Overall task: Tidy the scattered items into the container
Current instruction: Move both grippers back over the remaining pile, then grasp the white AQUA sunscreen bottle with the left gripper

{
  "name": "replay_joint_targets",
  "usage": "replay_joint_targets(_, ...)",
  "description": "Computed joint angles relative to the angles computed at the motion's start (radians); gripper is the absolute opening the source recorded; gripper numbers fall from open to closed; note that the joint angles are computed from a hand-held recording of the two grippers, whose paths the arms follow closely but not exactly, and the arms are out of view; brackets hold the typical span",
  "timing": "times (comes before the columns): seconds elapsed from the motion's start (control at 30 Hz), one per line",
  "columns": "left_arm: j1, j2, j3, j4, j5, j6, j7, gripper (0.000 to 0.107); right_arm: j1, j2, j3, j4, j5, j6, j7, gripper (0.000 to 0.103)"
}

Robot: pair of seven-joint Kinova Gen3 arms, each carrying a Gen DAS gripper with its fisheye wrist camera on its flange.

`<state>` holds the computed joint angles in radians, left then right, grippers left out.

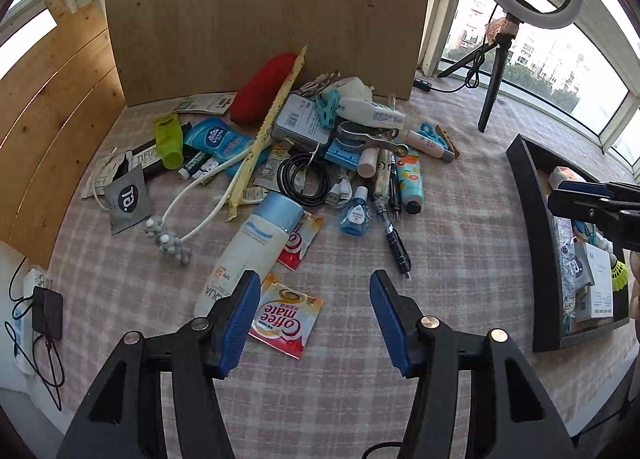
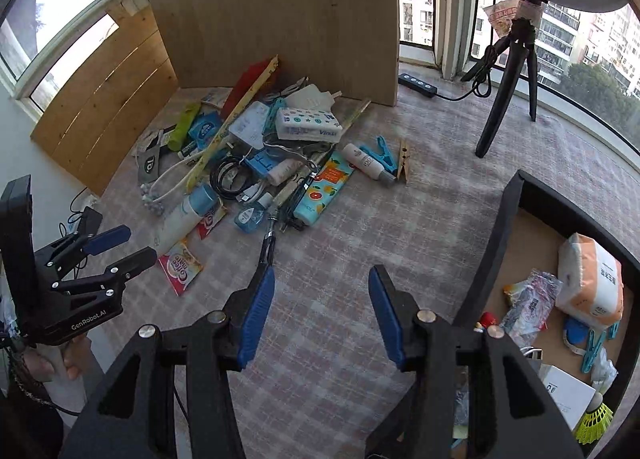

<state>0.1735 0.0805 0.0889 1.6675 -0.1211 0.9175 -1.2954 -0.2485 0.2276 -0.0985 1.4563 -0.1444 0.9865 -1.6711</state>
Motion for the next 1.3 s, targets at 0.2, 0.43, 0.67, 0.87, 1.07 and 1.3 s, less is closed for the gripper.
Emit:
replay_joint_targets(0.2, -0.088, 0.015, -0.037, 0.047, 0.094, -0.045, -0.179, 0.055, -0.054, 0.166, -0.044, -0.182, -0.062, 0.075, -0.001, 0.048)
replay_joint_targets(0.43, -0.161, 0.080, -0.043, 0.043, 0.211, -0.058, -0.357, 0.055, -0.106, 0.345, -0.051, -0.375, -0.118, 0.159, -0.085, 0.048)
replay_joint_targets(0.67, -0.202, 0.132, -0.038, 0.012, 0.287, -0.041, -0.486, 0.055, -0.124, 0.460, -0.064, -0.478, -0.152, 0.219, -0.155, 0.048)
replay_joint_targets(0.87, -0.240, 0.174, -0.033, -0.011, 0.362, -0.020, -0.563, 0.055, -0.118, 0.505, -0.076, -0.511, -0.185, 0.220, -0.183, 0.048)
replay_joint_targets(1.07, -0.283, 0.195, -0.026, 0.003, 0.452, -0.013, -0.613, 0.050, -0.135, 0.538, -0.076, -0.551, -0.180, 0.232, -0.198, 0.044)
replay_joint_targets(1.3, -0.276, 0.188, -0.031, 0.019, 0.470, -0.028, -0.598, 0.044, -0.136, 0.541, -0.086, -0.514, -0.198, 0.181, -0.212, 0.035)
